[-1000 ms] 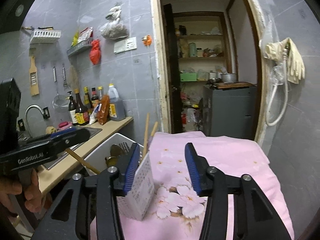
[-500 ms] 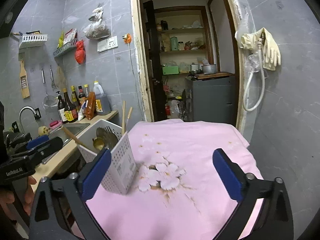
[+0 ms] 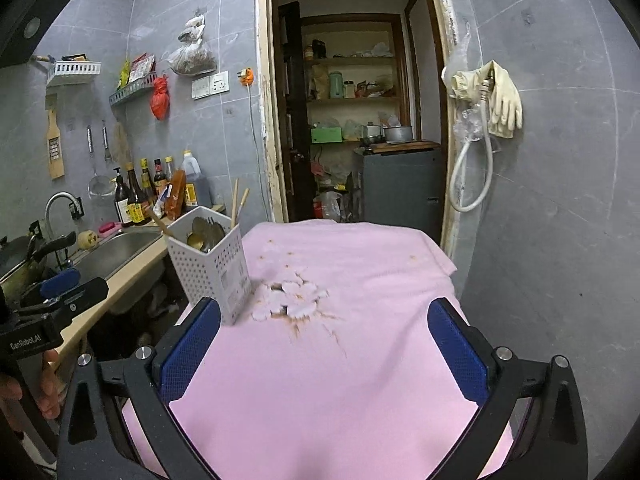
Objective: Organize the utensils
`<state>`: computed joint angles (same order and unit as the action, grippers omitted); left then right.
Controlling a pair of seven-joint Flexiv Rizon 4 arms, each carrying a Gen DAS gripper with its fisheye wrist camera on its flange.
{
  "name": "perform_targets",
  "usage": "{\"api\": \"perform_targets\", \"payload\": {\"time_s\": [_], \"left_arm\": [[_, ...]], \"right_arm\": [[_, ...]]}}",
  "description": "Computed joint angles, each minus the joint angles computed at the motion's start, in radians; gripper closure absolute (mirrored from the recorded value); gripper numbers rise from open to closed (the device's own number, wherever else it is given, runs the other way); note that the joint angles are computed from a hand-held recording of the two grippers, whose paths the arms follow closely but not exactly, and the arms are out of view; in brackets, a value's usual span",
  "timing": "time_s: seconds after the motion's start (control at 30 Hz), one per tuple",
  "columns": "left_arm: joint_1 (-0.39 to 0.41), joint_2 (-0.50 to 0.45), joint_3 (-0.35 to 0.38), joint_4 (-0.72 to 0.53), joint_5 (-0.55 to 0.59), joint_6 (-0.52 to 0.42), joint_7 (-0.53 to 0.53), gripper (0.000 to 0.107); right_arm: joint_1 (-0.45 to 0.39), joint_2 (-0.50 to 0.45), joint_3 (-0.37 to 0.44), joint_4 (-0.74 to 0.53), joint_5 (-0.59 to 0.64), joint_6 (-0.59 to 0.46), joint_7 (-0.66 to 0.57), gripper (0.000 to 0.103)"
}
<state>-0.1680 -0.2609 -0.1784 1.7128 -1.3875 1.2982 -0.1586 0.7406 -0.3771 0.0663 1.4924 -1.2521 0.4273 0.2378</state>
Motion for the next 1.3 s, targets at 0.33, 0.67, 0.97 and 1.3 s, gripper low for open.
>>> {"api": "perform_targets", "payload": {"time_s": [0.33, 0.67, 0.97, 1.3], "left_arm": [[-0.066, 0.116, 0.043, 0.132, -0.133, 0.026, 0.09, 0.004], [-0.094, 0.171, 0.079, 0.199, -0.15, 0.013, 0.097, 0.004], [-0.1, 0.184, 0.085, 0.213, -0.166, 0.017, 0.104, 0.004], [-0.1, 0.185, 0.087, 0.213, -0.166, 0.016, 0.107, 0.004]], "right_arm": [[0.038, 0.067, 0.061, 0.081, -0.01, -0.077, 0.066, 0.001], [0.067, 0.078, 0.089, 0.098, -0.011, -0.138, 0.114, 0.001], [0.073, 0.079, 0.093, 0.1, -0.011, -0.142, 0.121, 0.001], [0.077, 0.082, 0.096, 0.104, -0.016, -0.145, 0.124, 0.001]]}}
